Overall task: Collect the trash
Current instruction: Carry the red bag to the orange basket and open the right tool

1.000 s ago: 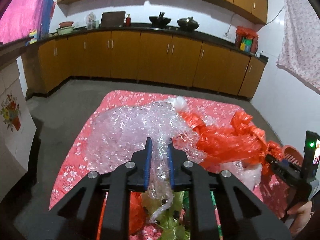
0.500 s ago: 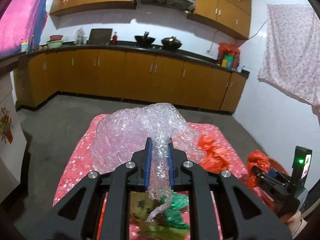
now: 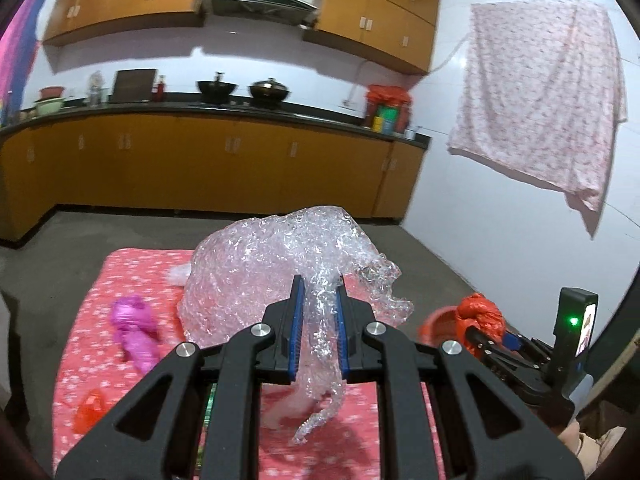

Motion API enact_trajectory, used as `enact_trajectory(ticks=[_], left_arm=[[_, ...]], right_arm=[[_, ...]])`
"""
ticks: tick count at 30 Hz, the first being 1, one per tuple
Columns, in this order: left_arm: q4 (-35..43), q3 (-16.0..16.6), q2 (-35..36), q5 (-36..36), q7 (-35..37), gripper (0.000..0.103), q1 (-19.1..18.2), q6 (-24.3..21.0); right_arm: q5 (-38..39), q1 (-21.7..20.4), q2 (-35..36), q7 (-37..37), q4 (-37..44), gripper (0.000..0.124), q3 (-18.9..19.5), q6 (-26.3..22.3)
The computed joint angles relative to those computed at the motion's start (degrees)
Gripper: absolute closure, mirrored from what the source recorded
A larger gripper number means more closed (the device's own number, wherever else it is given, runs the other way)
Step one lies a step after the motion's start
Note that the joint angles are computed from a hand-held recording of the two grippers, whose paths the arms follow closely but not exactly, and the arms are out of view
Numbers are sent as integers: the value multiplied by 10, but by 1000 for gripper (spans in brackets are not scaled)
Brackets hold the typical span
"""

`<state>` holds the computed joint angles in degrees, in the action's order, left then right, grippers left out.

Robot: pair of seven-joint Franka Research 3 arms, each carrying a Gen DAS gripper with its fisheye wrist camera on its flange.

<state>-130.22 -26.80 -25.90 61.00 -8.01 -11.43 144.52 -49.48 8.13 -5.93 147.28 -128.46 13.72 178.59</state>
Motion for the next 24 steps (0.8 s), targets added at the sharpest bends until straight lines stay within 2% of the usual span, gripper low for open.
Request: enact_trajectory(ticks=[5,11,15,21,24], left_arm=[[53,-9,71,39,-11,89,-1,32],[139,5,187,86,-14,89,-38,54],[195,27,250,101,2,89,-67,72],[263,66,328,109,28,89,-109,114],[283,87,352,110,34,89,-127,134]], right_arm=[[-26,-49,-34,19,-31,81,6,7],[16,-97,-64,-23,-65,81,13,20],[59,-119,-66,-58,-76,81,11,27],[99,-169,-51,-84,-75,81,39,39],[97,-218,-40,-83,-70,81,76,48]])
